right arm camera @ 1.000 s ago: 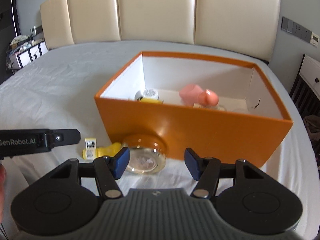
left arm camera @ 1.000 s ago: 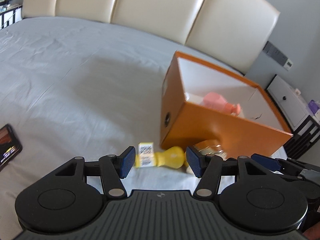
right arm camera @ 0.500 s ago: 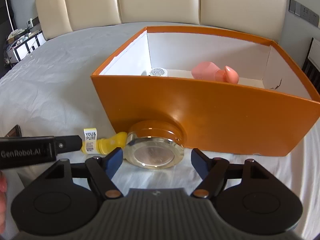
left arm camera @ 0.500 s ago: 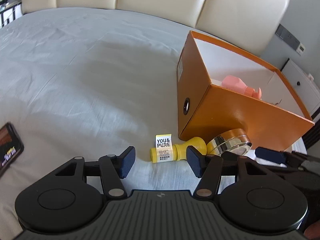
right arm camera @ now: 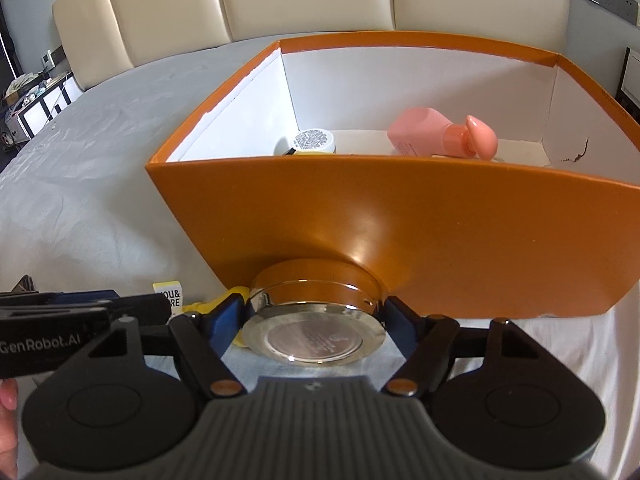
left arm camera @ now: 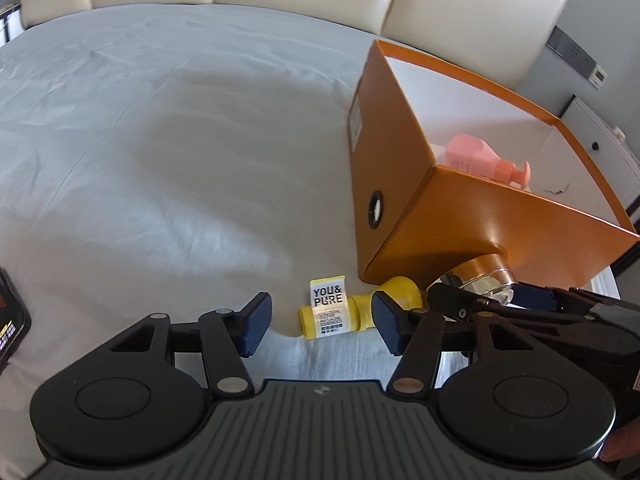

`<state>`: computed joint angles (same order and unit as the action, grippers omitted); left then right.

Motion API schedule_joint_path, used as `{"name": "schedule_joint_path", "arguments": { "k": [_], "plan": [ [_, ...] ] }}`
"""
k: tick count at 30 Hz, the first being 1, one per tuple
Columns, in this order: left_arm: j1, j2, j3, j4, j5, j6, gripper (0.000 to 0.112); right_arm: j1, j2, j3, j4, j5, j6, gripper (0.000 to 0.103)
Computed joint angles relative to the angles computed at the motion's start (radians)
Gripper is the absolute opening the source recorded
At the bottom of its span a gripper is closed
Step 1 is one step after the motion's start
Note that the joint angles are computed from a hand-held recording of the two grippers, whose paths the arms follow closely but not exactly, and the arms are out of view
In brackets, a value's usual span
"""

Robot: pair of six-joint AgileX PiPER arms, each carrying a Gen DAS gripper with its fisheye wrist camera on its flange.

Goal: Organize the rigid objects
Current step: 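Grasp the yellow YOU&PURE bottle with the left gripper while the right gripper grasps the gold compact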

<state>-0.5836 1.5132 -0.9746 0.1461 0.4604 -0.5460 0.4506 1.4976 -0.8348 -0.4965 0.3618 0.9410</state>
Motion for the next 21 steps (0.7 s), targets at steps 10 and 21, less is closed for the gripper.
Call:
{"name": "schedule_joint_path", "arguments": {
  "k": [10, 21],
  "plan": [
    [-0.039, 0.078, -0.104, -0.065, 0.06, 0.292, 0.068, -0.009, -0.136, 0.087, -0.017, 0.099, 0.01, 0.075],
    [-0.21, 0.258, -0.276, 0.282, 0.276, 0.247, 0.066, -0.005, -0.172, 0.13, -0.068, 0.109, 0.056, 0.075]
  ]
}}
